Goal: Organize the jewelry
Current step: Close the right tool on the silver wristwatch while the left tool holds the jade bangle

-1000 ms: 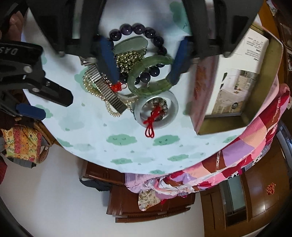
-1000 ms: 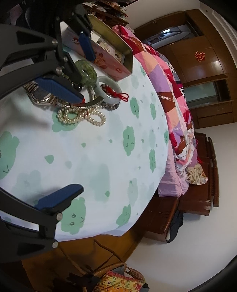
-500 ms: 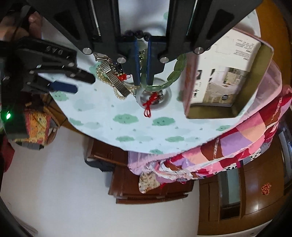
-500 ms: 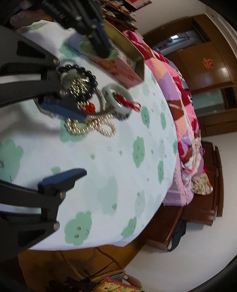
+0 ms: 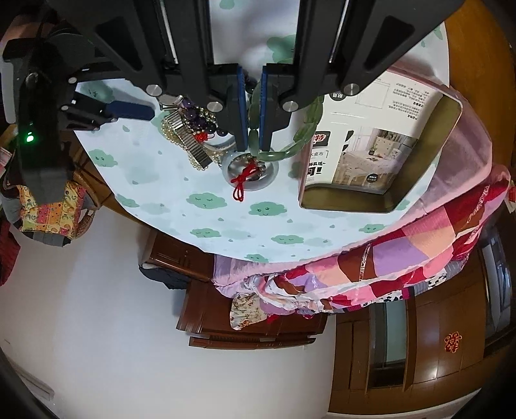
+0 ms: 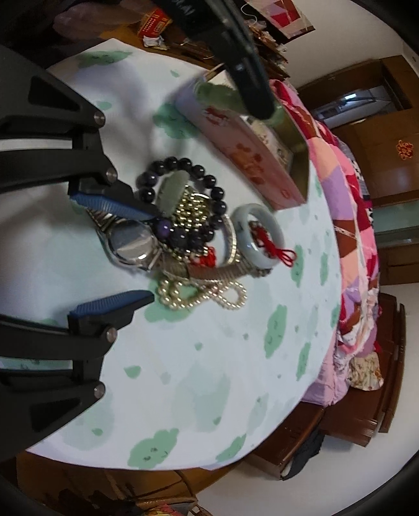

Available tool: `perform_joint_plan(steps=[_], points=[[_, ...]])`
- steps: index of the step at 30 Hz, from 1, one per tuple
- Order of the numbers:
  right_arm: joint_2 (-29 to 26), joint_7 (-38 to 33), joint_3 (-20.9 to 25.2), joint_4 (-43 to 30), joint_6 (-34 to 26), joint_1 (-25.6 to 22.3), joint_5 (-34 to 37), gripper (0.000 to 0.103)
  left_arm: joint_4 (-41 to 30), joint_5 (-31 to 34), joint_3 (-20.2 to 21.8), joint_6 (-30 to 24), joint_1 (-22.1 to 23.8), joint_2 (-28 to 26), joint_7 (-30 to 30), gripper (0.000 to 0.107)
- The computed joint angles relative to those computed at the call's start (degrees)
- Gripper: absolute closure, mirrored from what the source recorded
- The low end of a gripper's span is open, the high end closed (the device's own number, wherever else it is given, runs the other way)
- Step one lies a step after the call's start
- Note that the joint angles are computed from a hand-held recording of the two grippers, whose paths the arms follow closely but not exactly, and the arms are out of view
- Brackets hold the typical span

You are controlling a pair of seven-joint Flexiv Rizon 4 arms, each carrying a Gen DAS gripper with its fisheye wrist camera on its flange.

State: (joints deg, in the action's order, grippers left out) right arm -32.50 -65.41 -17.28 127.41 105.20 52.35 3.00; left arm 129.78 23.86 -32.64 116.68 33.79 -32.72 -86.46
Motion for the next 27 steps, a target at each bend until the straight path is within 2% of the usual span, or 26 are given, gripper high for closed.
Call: perform_joint_plan(steps=[2, 5, 6, 9, 10, 11, 13, 27], points=[[-0.22, -0.02, 3.39, -0.72, -0.44, -3.36, -1.21, 0.06, 0.09, -0.03, -0.11, -0.13, 0.12, 0.02, -0.14, 0.101], [-0.74, -0.08, 5.6, -0.82, 1.01, -5.51, -1.65, 0.063, 0.24, 0.17, -0.34, -0.01, 0.52, -0.04, -0.2, 0.101], [-0.78, -0.27, 6.79, -0.86, 1.51, -6.67, -1.9, 0.07, 0.29, 0.2, -0.31, 0.15, 0.54, -0.01, -0.23, 0.101], [-0.64, -0.56, 9.02, -0.98, 2.06, -8.86, -2.21, 0.074, 0.46, 0.65, -0.89, 0.53, 1.36, 0.09, -0.73, 0.101], [-0.63, -0.69, 9.29, -0.72, 3.06, -9.03, -1.88, 0.082, 0.51, 0.78, -1.12, 0.59, 1.7, 0.15, -0.95, 0.101], [-0.53, -1.03, 9.75, -0.56, 4.46, -9.39, -1.56, 0.085, 0.58, 0.98, -1.51, 0.62, 2.21, 0.19, -1.24, 0.101], [-0.14, -2.19, 8.32, -0.27, 4.77, -7.58, -0.3, 0.09, 0.71, 1.27, -1.86, 0.83, 2.79, 0.24, -1.67, 0.101], [0.56, -6.02, 3.22, -0.26, 6.62, -1.86, 6.12, 0.091, 1.11, 4.28, -5.65, 2.2, 7.82, 2.06, -5.39, 0.101]])
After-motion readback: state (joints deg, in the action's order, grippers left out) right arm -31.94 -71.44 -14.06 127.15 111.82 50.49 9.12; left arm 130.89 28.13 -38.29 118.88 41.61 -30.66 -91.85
